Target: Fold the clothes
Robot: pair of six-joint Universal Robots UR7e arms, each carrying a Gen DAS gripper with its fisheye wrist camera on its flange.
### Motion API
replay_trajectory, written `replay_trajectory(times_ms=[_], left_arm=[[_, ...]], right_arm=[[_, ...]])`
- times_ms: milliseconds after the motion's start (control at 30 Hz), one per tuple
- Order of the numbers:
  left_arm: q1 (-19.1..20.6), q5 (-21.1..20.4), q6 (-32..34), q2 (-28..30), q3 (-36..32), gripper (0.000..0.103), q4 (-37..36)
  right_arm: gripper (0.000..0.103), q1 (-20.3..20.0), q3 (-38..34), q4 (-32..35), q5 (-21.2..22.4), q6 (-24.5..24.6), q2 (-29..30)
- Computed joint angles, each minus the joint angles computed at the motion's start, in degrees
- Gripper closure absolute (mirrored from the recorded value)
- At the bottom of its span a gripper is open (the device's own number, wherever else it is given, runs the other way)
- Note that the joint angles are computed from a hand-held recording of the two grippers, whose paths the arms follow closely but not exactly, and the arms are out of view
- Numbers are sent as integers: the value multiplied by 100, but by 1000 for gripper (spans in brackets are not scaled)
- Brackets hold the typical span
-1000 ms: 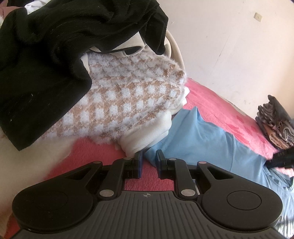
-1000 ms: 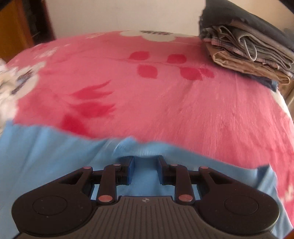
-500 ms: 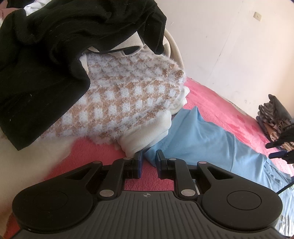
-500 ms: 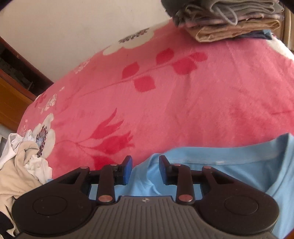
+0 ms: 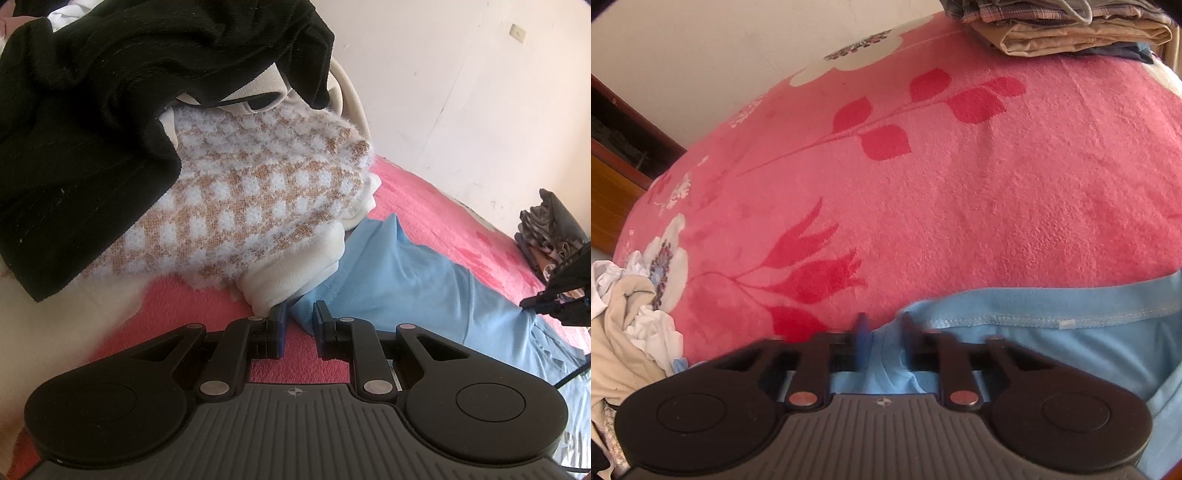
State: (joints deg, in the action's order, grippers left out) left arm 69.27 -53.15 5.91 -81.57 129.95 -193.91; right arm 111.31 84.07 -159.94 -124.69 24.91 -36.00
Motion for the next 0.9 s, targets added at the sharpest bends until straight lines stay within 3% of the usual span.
replay_trajectory(times_ms=[67, 200, 300, 467, 600, 733, 900], left_arm=[[2, -4, -2, -2, 4, 85, -4], [-1, -1, -1, -3, 13, 85, -15], [-2, -1, 6, -3, 26, 85, -37], [1, 0, 8, 23, 30, 85, -87], [7, -3, 31, 42, 25, 85, -114], [12, -6, 35, 47, 21, 85, -117], [-3, 23, 49, 54, 22, 85, -131]], right_arm=[[102, -5, 197, -513, 83, -205, -12], [102, -86, 798, -2216, 404, -588, -14], [102, -206, 1061, -3110, 626, -530, 53], [102, -354, 1107, -3731, 590, -296, 242], [102, -523, 1122, -3696, 857, -110, 181], [99, -490, 1219, -3762, 481, 11, -132], [99, -288, 1775, -3677, -152, -519, -929]])
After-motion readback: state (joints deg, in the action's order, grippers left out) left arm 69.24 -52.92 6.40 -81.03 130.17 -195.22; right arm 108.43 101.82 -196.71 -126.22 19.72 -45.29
